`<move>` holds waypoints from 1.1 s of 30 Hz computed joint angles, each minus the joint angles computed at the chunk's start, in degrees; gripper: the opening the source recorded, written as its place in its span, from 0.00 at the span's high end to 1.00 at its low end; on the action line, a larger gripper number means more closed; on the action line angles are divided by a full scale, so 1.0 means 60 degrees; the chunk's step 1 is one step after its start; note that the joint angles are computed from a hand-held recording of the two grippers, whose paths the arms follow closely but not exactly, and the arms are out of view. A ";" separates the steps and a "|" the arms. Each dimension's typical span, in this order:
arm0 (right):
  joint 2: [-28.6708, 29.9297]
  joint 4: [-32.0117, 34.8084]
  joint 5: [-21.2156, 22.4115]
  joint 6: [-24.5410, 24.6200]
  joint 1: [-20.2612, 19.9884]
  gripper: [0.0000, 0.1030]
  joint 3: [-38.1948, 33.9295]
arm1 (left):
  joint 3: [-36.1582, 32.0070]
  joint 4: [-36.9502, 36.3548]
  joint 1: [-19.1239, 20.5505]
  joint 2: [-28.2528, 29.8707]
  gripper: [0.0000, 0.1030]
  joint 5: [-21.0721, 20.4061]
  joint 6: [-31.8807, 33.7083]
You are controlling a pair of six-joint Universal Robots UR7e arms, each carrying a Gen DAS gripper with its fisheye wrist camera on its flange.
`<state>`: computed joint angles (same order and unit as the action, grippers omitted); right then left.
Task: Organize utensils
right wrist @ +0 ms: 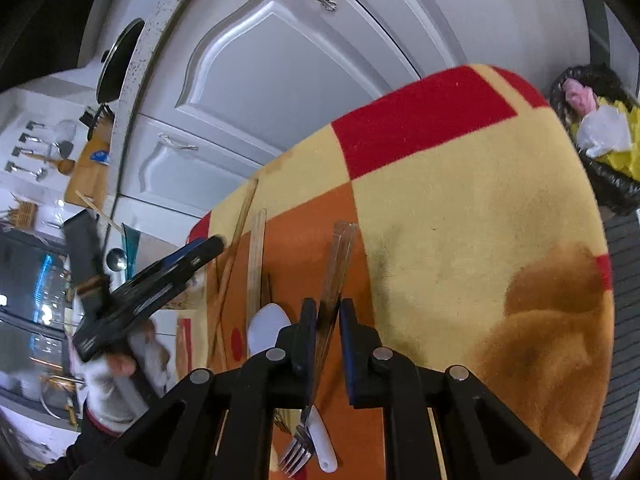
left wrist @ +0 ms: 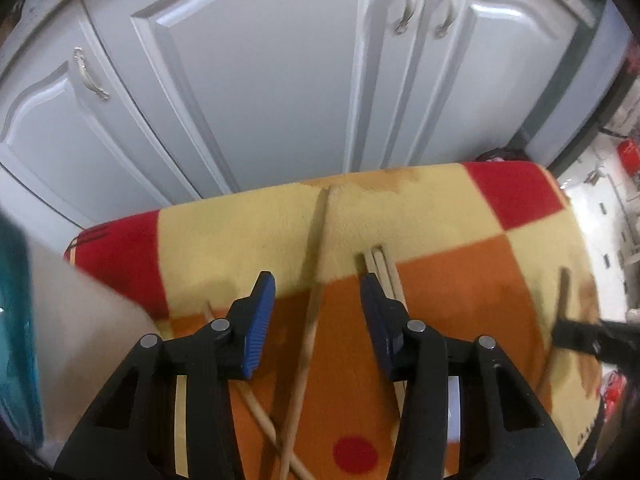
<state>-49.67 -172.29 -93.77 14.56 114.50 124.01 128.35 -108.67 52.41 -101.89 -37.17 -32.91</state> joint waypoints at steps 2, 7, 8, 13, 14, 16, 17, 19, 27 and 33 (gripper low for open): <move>0.0009 0.0213 -0.0153 -0.0186 0.0061 0.89 -0.0076 | -0.0134 0.0014 0.0140 0.0391 0.58 0.0288 0.0039; 0.0014 0.0778 -0.1337 -0.0274 0.0325 0.85 -0.0428 | -0.0460 -0.0338 0.0661 0.1067 0.62 0.0341 0.0107; 0.0015 0.0752 -0.1336 -0.0207 0.0299 0.85 -0.0449 | -0.0480 -0.0557 0.0720 0.1094 0.71 0.0201 0.0286; 0.0377 0.1063 -0.1794 0.0143 0.0375 0.84 -0.0811 | -0.0344 -0.0626 0.0510 0.0839 0.94 -0.0231 0.0688; 0.0424 0.0944 -0.1753 0.0158 0.0357 0.84 -0.0809 | -0.0237 -0.0732 0.0432 0.0545 0.94 -0.0526 0.0726; 0.0526 0.0752 -0.1715 0.0098 0.0338 0.84 -0.0836 | -0.0151 -0.0725 0.0285 0.0065 0.94 -0.0943 0.0569; 0.0608 0.0615 -0.1768 0.0014 0.0371 0.88 -0.0854 | -0.0070 -0.0692 0.0138 -0.0385 0.94 -0.1276 0.0480; 0.0612 0.0543 -0.1779 -0.0017 0.0432 0.89 -0.0831 | 0.0023 -0.0290 -0.0223 -0.1109 0.94 -0.1517 0.0223; -0.0264 0.0003 -0.1303 -0.0478 0.1466 0.91 -0.0491 | 0.0025 0.2665 -0.2197 -0.4018 0.94 -0.1726 -0.1708; -0.0759 -0.0011 -0.1357 -0.0651 0.2395 0.91 -0.0407 | -0.0383 0.5030 -0.4234 -0.5549 0.94 -0.1355 -0.3750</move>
